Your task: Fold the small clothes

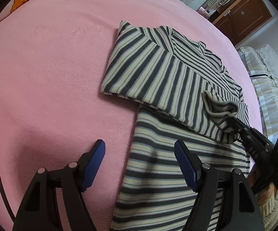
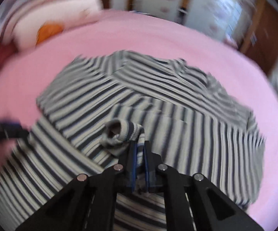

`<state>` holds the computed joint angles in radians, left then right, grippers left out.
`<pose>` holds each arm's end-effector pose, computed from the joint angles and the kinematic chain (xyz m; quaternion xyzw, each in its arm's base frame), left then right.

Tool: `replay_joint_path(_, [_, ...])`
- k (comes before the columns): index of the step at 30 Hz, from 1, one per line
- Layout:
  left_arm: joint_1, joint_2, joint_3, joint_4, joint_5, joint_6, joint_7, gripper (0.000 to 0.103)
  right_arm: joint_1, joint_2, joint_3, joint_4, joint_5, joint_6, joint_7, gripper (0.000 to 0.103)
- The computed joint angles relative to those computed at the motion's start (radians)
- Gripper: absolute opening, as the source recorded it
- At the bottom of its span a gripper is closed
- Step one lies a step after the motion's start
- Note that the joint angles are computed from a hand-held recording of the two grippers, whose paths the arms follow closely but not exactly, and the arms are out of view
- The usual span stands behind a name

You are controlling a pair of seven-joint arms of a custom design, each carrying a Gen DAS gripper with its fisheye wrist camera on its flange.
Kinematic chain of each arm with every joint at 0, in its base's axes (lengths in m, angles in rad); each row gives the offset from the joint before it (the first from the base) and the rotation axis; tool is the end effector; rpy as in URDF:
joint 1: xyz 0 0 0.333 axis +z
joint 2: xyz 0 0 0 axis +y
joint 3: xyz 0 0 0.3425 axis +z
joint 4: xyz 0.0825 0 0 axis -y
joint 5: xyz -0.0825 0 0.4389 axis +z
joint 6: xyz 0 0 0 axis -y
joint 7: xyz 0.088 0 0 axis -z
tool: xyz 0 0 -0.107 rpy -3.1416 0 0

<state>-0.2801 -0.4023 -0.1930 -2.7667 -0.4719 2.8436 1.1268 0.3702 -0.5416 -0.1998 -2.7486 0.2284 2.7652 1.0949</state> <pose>0.3970 -0.1717 0.3658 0.8035 -0.5406 0.2493 0.0017 0.4230 0.0656 0.4243 -0.8122 0.5064 -0.1400 0.2535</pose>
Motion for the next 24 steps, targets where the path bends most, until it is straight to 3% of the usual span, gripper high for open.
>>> replay_joint_path(6, [-0.007,0.02,0.0,0.012,-0.009,0.003,0.004,0.073,-0.057,0.008,-0.065,0.02,0.071,-0.097,0.007,0.008])
replay_joint_path(10, [-0.003,0.029,-0.002,0.02,-0.002,-0.003,0.004,0.073,-0.055,0.005,-0.057,0.021,0.091,-0.105,-0.057,0.01])
replay_joint_path(11, [-0.003,0.031,-0.001,0.022,-0.003,-0.006,0.004,0.073,-0.048,0.004,-0.058,0.023,0.099,-0.105,-0.078,0.011])
replay_joint_path(13, [-0.003,0.032,-0.001,0.022,-0.004,-0.008,0.004,0.073,-0.029,0.014,-0.068,0.039,0.122,-0.116,-0.122,0.026])
replay_joint_path(16, [-0.002,0.035,-0.002,0.024,-0.003,-0.009,0.005,0.073,-0.029,0.029,-0.044,0.05,0.133,-0.1,-0.152,0.041])
replay_joint_path(20, [0.0,0.038,-0.003,0.029,0.002,-0.017,0.009,0.073,-0.042,0.042,-0.002,0.044,0.082,-0.026,-0.18,0.045])
replay_joint_path(24, [-0.006,0.04,0.002,0.029,-0.011,-0.012,0.016,0.073,-0.047,0.047,0.02,0.05,-0.001,-0.026,-0.219,0.045])
